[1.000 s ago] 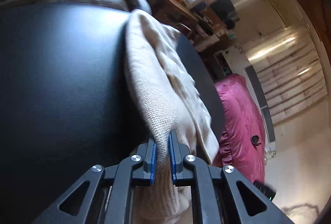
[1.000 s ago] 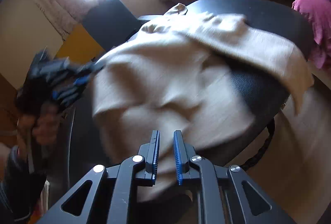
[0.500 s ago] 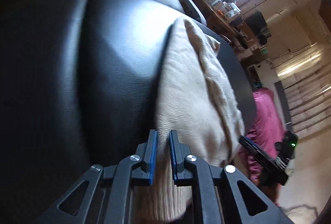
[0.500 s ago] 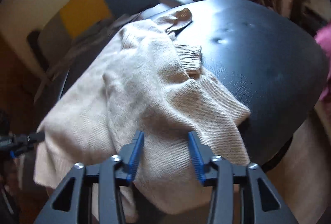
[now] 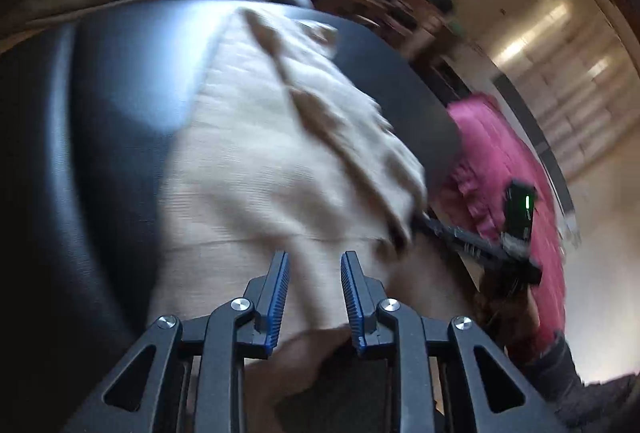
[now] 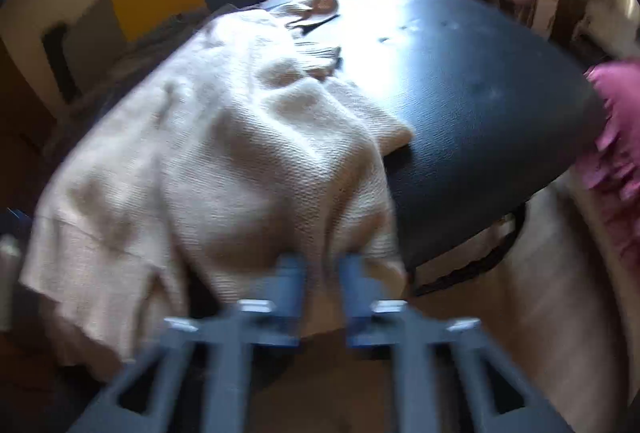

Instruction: Fold clothes

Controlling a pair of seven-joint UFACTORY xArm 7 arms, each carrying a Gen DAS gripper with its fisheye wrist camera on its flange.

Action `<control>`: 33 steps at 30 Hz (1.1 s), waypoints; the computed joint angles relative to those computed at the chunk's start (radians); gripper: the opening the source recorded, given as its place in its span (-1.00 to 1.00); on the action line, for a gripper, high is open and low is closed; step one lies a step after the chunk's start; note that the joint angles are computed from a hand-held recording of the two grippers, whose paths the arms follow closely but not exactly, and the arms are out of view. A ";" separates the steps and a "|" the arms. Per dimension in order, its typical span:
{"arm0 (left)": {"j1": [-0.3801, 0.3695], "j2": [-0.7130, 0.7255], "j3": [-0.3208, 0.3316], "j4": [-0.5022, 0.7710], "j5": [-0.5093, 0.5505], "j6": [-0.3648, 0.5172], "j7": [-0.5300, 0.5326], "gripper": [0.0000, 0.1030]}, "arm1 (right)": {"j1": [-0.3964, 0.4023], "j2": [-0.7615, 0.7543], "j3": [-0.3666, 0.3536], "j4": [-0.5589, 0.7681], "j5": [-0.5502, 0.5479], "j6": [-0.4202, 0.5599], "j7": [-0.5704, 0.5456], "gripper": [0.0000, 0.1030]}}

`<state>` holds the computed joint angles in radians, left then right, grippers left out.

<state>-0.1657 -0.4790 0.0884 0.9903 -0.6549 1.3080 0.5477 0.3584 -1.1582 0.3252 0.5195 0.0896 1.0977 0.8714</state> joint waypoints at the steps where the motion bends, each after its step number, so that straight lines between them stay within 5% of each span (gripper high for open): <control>1: -0.013 0.003 -0.014 -0.002 -0.005 0.000 0.004 -0.49 | 0.015 -0.026 -0.037 -0.023 0.033 -0.036 0.003 -0.78; 5: -0.066 0.025 -0.052 0.001 -0.044 0.002 0.023 -0.42 | 0.058 -0.072 -0.146 -0.080 0.152 -0.273 -0.031 -0.78; 10: -0.100 0.039 -0.099 -0.007 -0.073 -0.096 0.038 -0.13 | 0.160 0.086 -0.239 -0.045 0.276 -0.539 -0.151 -0.78; 14: -0.102 0.092 -0.083 0.012 -0.094 -0.145 0.003 -0.06 | 0.272 0.224 -0.308 0.006 0.364 -0.649 -0.252 -0.78; 17: -0.102 0.174 -0.064 0.061 -0.145 -0.092 -0.021 0.04 | 0.330 0.251 -0.338 -0.002 0.434 -0.693 -0.296 -0.78; 20: -0.095 0.214 -0.075 0.079 -0.193 -0.074 -0.021 -0.31 | 0.383 0.294 -0.372 0.003 0.498 -0.749 -0.349 -0.78; 21: -0.092 0.227 -0.079 0.085 -0.208 -0.068 -0.022 -0.81 | 0.393 0.304 -0.377 0.007 0.512 -0.759 -0.361 -0.78; 28: -0.001 0.208 0.004 0.144 -0.421 -0.076 0.016 -0.89 | 0.265 0.209 -0.297 -0.044 0.517 -0.802 -0.263 -0.56; 33: 0.115 0.208 0.088 0.228 -0.460 -0.135 0.005 -0.89 | 0.051 0.126 -0.176 -0.028 0.328 -0.574 -0.085 -0.55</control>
